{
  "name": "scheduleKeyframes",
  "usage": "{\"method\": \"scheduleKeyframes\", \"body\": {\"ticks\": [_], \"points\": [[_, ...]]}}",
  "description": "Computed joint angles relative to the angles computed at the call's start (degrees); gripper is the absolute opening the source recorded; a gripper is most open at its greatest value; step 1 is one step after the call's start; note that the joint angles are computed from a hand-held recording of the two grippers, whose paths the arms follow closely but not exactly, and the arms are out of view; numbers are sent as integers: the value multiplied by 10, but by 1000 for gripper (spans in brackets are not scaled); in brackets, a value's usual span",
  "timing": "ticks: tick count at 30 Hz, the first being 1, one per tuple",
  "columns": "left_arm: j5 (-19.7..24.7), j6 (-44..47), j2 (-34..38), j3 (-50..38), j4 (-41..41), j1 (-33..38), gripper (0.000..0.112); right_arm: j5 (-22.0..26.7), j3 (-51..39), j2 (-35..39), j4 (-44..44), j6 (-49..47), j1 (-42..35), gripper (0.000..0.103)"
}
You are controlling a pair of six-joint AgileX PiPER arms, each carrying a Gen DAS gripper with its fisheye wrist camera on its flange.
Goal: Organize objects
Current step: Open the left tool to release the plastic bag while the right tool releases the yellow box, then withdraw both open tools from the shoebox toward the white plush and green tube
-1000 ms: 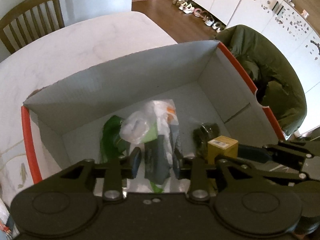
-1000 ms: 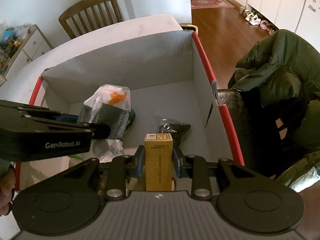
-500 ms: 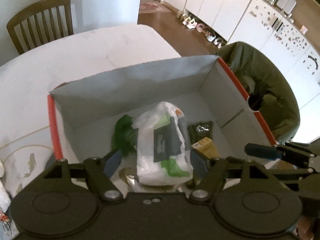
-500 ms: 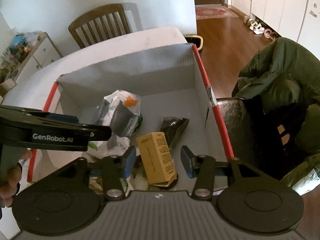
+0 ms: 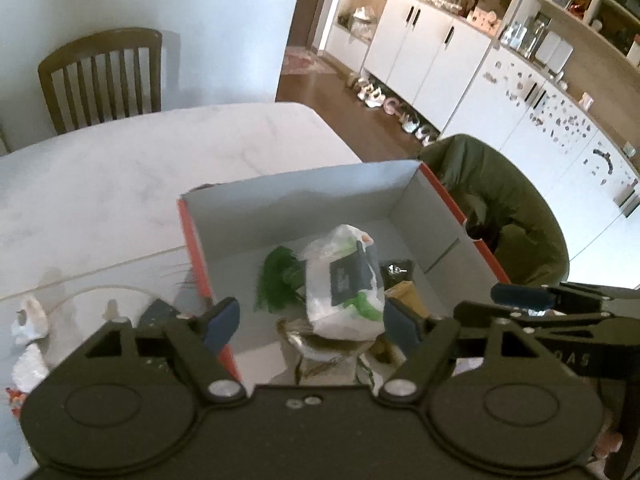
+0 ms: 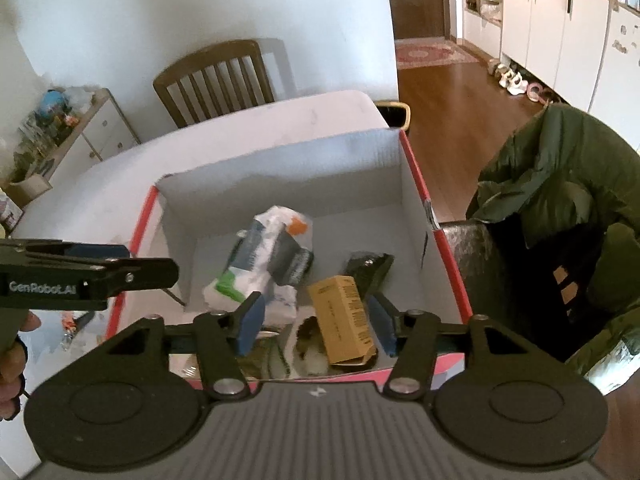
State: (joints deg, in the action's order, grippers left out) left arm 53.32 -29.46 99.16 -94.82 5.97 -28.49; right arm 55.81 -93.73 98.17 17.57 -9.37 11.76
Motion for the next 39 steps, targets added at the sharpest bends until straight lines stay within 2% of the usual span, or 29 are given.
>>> {"method": "scheduleKeyframes", "body": {"ticks": [8,14,19,22,28,33,39], "points": [[-39,13,-116,113,7,28,90,-25,43,-59,-28,58,45,65],[-59,53,-205,201,5,73,98,-48,67,-91,-77,125,114,72],[-77,128,-271,267,-19,141,103,-69,73,-96,-110,191,177,81],[-83,201,-298,296,-65,198,103,-73,62,-86,-139,233,219,84],[-90,331,-320,345,-150,321,103,-70,36,-54,-203,322,297,84],[-88,418,-296,372,-213,427,103,-51,5,-16,-240,375,353,84],[-114,487,-270,415,-262,498,103,-27,-32,35,-268,427,401,84]]}}
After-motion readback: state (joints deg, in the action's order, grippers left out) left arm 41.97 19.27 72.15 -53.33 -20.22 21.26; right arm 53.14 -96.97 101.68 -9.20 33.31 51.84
